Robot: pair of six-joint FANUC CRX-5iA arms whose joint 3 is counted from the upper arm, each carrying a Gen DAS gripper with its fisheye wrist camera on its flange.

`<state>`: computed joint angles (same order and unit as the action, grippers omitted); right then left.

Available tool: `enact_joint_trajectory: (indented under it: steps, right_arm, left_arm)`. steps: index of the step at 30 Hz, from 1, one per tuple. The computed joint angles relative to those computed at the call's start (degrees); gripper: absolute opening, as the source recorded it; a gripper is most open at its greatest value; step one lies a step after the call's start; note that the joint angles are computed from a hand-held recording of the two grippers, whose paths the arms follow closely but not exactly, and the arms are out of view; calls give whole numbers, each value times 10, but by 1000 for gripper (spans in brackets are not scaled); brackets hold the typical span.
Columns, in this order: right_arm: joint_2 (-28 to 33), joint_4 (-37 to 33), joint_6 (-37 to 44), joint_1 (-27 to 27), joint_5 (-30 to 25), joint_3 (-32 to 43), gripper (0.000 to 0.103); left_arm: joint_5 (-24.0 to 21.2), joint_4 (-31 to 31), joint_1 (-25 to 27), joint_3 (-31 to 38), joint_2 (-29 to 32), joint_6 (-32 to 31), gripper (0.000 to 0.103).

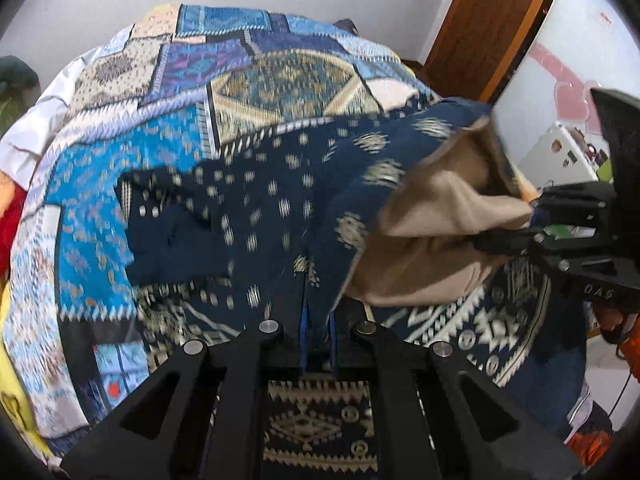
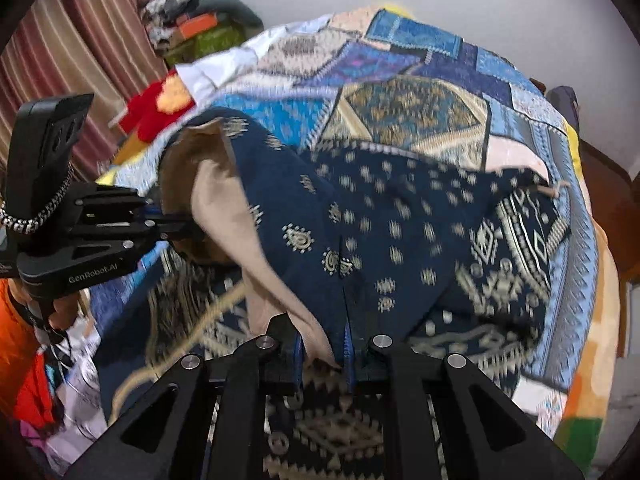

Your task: Fold large clothes

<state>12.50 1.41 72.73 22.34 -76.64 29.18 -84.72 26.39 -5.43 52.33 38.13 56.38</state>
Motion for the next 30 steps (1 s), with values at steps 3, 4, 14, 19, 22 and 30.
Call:
enact_joint_trajectory:
  steps: [3,4,14,19,22,30]
  right_arm:
    - [-28,29,-10,16,17,-45,12]
    - [-36,35,-13,20,23,-56,12]
    - [-96,39,-35,27,24,-111,12]
    - [-117,-24,-18,8,3,-108,12]
    - [-130,9,-30,15,3,-120,12]
    - [-112,19,-48,-11,9,-75,12]
  left_arm:
    - [16,-5,2,-64,-34,-13,6]
    - [21,-6,3,-85,-45,-18,6]
    - [56,-33,17,-188,-110,-30,16]
    - [42,-47,30,-193,-120,-21,16]
    - [49,-66,36,-199,-135,-25,19]
    - [81,-81,45,-142,-130,-7,33]
